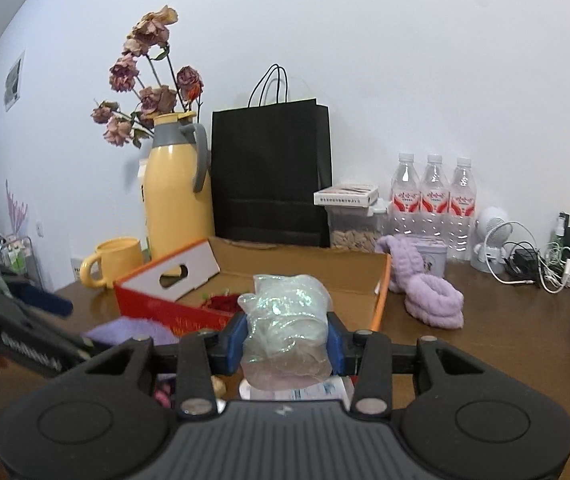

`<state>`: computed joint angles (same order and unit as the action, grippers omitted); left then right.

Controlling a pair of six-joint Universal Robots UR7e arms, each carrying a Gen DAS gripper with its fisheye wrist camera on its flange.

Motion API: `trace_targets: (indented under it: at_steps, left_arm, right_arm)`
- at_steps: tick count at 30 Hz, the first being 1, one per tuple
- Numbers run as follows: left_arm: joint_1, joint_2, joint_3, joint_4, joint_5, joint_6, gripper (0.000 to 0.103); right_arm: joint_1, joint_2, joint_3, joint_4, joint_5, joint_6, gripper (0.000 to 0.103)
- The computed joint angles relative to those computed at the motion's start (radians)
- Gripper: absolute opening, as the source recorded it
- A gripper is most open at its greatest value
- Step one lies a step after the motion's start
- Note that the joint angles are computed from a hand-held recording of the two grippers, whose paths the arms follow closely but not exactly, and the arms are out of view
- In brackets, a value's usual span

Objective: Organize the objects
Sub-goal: 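Grasp the clear plastic bag with the right tool while the left grasps the purple fabric pouch, then carry the purple pouch and clear bag over the cardboard box with both tools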

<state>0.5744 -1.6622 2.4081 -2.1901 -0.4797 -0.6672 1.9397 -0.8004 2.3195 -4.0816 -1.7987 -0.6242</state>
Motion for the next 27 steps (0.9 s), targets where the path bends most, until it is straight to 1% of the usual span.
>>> trace_targets:
  at_steps: [1,3,5,7,10,13,18,20,21,22,23,24,25,26,27]
  left_arm:
    - [0.014,0.016,-0.012,0.003,-0.003,0.003,0.103]
    - [0.040,0.051,-0.031,0.001,-0.006,0.012,0.103]
    - [0.059,0.078,-0.046,-0.001,-0.016,0.018,0.103]
    - [0.070,0.103,-0.055,-0.013,-0.021,0.028,0.103]
    - [0.077,0.136,-0.071,0.005,-0.015,0.029,0.103]
    - [0.085,0.147,-0.083,0.021,-0.019,0.019,0.103]
    - [0.097,0.139,-0.083,0.003,-0.032,0.009,0.103]
    - [0.091,0.136,-0.075,0.005,-0.020,-0.006,0.094]
    - [0.087,0.136,-0.073,0.010,-0.012,-0.014,0.092]
    - [0.083,0.134,-0.069,0.013,-0.004,-0.021,0.085]
    - [0.078,0.131,-0.065,0.021,0.010,-0.031,0.075]
    - [0.072,0.127,-0.061,0.033,0.024,-0.045,0.070]
    - [0.067,0.120,-0.057,0.038,0.034,-0.054,0.061]
    - [0.065,0.112,-0.054,0.036,0.034,-0.057,0.057]
    - [0.063,0.104,-0.050,0.027,0.031,-0.054,0.055]
  right_arm:
    - [-0.010,0.010,-0.004,-0.010,0.010,0.003,0.040]
    - [-0.024,0.025,-0.001,-0.024,0.001,0.003,0.040]
    - [-0.043,0.026,0.013,-0.027,0.014,0.015,0.040]
    - [-0.051,0.029,0.018,-0.029,0.016,0.026,0.040]
    - [-0.057,0.032,0.024,-0.033,0.023,0.031,0.040]
    - [-0.062,0.032,0.028,-0.032,0.031,0.038,0.040]
    - [-0.068,0.030,0.031,-0.031,0.038,0.051,0.040]
    - [-0.069,0.031,0.032,-0.035,0.040,0.053,0.040]
    - [-0.070,0.031,0.033,-0.038,0.041,0.054,0.040]
    - [-0.070,0.031,0.033,-0.037,0.041,0.055,0.040]
    - [-0.070,0.031,0.033,-0.037,0.042,0.055,0.040]
    - [-0.070,0.031,0.034,-0.038,0.042,0.055,0.040]
    - [-0.070,0.031,0.034,-0.037,0.041,0.055,0.040]
    - [-0.070,0.031,0.034,-0.037,0.043,0.054,0.040]
    - [-0.070,0.031,0.035,-0.038,0.043,0.055,0.040]
